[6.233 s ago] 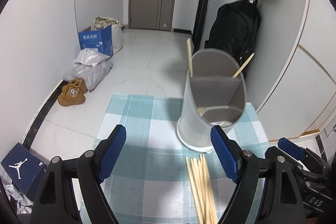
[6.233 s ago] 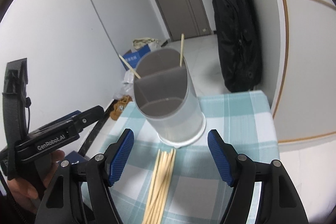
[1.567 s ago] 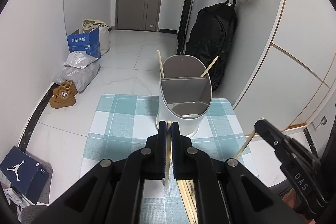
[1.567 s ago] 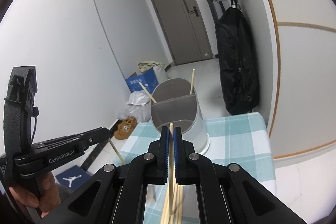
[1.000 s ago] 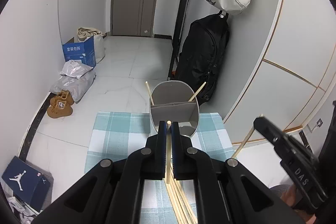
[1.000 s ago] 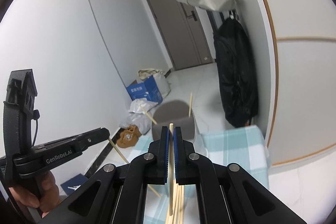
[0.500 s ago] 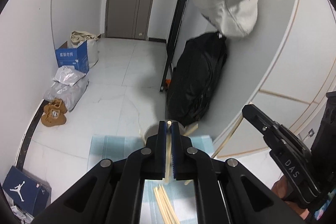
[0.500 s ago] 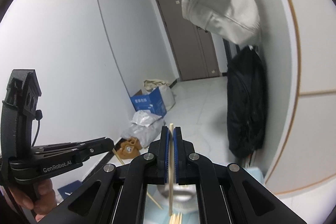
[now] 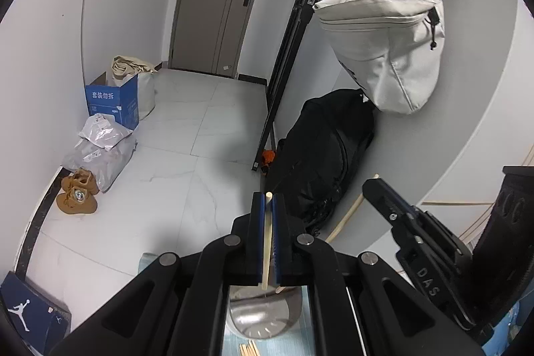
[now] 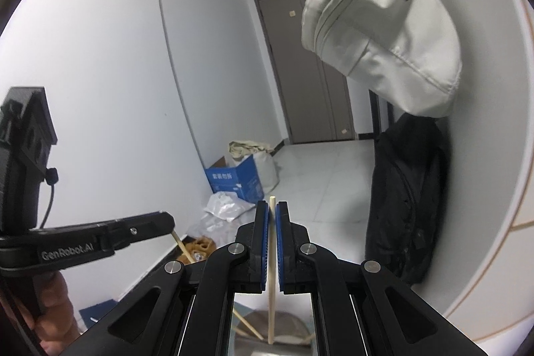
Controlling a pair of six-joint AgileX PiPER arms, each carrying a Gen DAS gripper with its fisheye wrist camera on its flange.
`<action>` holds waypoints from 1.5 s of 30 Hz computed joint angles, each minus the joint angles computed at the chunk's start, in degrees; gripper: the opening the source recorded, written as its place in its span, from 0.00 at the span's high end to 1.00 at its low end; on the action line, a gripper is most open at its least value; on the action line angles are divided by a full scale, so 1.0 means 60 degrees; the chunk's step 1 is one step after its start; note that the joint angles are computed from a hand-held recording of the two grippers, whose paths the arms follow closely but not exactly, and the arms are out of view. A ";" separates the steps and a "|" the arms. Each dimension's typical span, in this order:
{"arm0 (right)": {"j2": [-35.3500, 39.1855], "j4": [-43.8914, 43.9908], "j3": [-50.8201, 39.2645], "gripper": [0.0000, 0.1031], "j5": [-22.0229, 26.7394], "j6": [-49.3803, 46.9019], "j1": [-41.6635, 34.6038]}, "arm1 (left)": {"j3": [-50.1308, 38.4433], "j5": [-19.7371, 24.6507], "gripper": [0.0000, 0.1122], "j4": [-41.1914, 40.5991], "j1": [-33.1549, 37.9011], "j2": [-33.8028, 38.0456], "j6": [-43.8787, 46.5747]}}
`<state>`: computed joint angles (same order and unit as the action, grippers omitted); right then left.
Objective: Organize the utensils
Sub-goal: 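Carry both chopsticks over the white holder and open both tools to drop them in, then raise both open tools away from the holder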
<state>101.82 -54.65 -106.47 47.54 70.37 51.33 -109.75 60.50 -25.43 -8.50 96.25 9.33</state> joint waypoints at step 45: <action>-0.1230 -0.0126 0.3519 0.54 -0.0426 0.2471 0.0710 | 0.2860 -0.1083 0.54 0.0472 0.0362 -0.1153 0.0266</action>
<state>94.44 -55.41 -85.35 44.98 85.19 55.58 -92.59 54.00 -22.60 -6.33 89.33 10.93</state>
